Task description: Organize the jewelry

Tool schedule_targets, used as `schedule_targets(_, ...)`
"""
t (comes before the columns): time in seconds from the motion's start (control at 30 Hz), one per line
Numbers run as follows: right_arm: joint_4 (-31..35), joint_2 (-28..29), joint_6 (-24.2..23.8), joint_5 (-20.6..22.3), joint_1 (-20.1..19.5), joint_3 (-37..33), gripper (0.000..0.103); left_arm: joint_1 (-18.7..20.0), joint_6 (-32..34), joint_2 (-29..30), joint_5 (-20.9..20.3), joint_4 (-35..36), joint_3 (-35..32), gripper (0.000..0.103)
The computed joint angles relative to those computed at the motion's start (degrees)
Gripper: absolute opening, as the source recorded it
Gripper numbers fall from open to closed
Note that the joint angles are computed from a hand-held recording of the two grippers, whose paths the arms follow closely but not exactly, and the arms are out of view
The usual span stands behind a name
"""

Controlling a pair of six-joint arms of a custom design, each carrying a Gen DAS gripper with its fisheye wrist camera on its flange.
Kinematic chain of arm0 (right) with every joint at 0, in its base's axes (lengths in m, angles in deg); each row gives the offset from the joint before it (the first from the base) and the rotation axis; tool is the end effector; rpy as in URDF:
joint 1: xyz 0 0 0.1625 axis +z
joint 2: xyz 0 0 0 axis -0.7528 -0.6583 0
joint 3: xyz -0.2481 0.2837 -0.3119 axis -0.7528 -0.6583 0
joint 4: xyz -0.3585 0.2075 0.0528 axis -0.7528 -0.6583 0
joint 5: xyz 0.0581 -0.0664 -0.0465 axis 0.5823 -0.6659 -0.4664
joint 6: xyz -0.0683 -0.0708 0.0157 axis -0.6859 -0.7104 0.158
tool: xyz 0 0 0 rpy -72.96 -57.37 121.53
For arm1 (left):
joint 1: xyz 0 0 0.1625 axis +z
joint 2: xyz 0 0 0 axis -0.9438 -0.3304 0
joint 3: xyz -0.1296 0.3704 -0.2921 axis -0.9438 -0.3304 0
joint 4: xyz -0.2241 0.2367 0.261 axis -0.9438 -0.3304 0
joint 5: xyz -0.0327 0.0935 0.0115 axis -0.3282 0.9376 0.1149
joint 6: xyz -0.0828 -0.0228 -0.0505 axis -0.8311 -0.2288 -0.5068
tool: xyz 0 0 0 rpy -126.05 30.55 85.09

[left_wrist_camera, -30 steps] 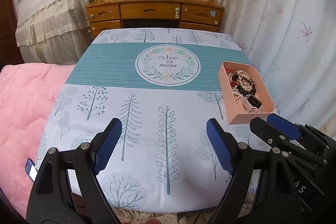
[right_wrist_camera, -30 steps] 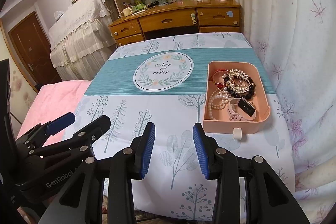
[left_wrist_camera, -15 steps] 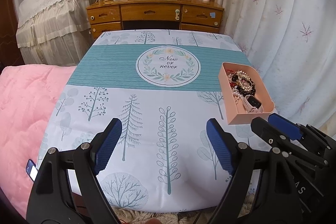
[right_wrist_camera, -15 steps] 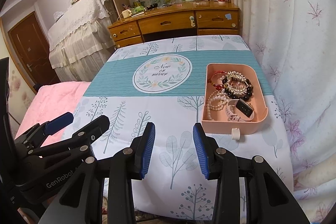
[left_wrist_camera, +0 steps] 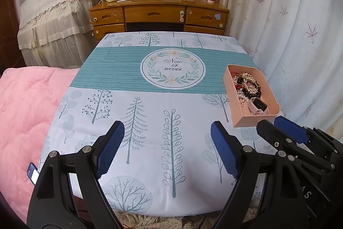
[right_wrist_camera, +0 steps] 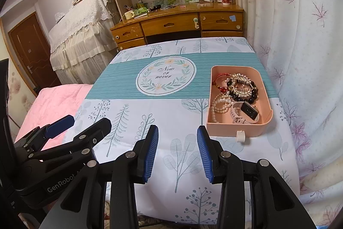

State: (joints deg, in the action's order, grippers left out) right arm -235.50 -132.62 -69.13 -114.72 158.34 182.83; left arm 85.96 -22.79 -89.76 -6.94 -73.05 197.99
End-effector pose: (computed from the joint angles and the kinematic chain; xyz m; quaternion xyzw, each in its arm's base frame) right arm 0.2033 -0.3460 0.3696 0.1458 -0.9066 0.2957 0.2635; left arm -0.4334 -0.3381 0.0884 0.1524 0.8630 -0.3376 0.3436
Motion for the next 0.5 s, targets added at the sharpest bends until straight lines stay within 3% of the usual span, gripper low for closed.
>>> schedule_targets(0.5,0.88,-0.23,1.07,-0.97,0.97,0.34,0.038,-0.07,-1.28,-0.31,-0.45,1.33,0.15,0.081)
